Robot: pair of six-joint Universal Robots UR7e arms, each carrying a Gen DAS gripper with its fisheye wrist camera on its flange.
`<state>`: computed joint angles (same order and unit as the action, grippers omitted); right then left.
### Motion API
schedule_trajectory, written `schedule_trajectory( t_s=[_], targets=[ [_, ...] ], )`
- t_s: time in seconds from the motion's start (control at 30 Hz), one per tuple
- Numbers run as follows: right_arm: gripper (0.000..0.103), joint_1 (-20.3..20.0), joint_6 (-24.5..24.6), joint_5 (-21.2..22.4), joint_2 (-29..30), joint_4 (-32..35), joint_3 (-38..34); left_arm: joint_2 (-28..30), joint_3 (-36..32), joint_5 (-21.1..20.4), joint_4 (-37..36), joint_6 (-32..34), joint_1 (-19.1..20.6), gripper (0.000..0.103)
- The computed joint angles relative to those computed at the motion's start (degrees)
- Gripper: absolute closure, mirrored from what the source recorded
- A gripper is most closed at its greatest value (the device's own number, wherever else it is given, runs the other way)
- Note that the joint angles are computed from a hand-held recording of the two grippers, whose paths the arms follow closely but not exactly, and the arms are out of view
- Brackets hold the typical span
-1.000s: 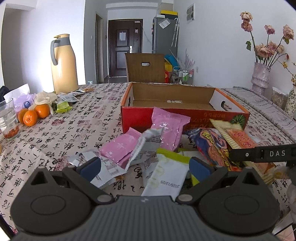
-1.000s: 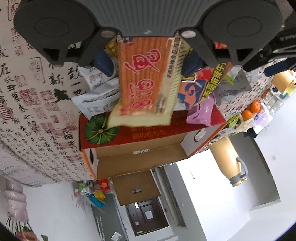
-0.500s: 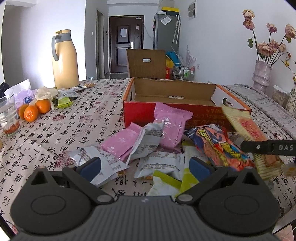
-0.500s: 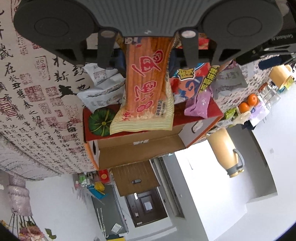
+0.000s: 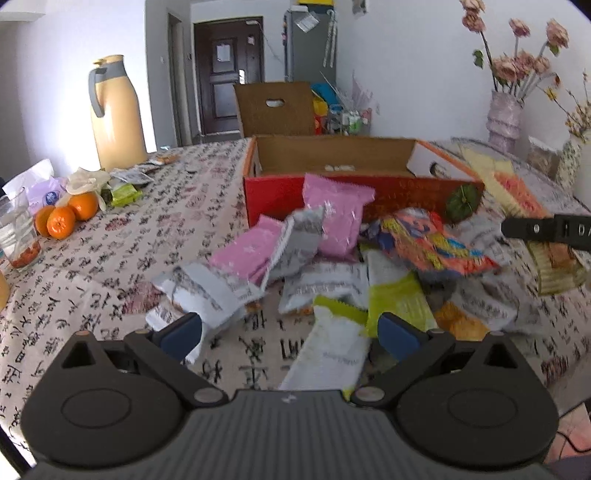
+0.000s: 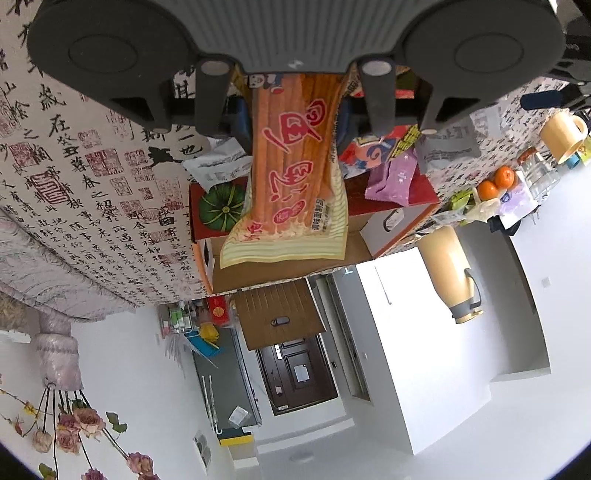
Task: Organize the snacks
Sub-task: 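Grasp the orange sausage-stick packet with right tool while left tool grasps white-green packet, then carry both packets over the cardboard box and open both tools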
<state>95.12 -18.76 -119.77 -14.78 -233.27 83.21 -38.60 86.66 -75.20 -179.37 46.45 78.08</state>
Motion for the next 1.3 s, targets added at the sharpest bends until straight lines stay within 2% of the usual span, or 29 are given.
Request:
schedule_trajectory(
  t_s=[0.33, 0.53, 0.6, 0.67, 0.77, 0.8, 0.83, 1.3],
  targets=[
    [0.061, 1.38, -0.87, -2.36, 1.57, -3.36, 1.77, -0.27, 0.42, -0.13, 4.32, -0.4, 1.07, 0.001],
    [0.061, 2.06, -0.89, -3.5, 2.22, -4.49, 2.54, 0.53, -0.48, 0.24, 6.41, -1.02, 1.2, 0.018],
    [0.061, 2.22, -0.94, -3.64, 2.35, -4.78, 2.8, 0.62, -0.26, -0.06, 5.98, -1.15, 1.26, 0.018],
    [0.061, 2.35, -1.11, -3.72, 2.44, -5.21, 3.15, 0.52, 0.17, -0.65, 5.51, -1.26, 1.33, 0.024],
    [0.061, 2.45, -1.24, -3.74, 2.44, -5.79, 3.72, 0.12, 0.86, -1.77, 5.11, -1.39, 1.46, 0.041],
    [0.061, 2.43, -1.2, -3.72, 2.39, -5.85, 3.83, -0.01, 1.05, -2.14, 4.85, -1.66, 1.54, 0.055],
    [0.061, 2.42, -1.19, -3.68, 2.38, -5.85, 3.88, -0.17, 1.07, -2.53, 5.24, -1.95, 1.56, 0.064],
    [0.061, 2.63, -1.34, -3.0, 2.44, -7.16, 4.84, -2.24, 5.21, -3.11, -1.64, -1.45, 1.01, 0.067]
  ],
)
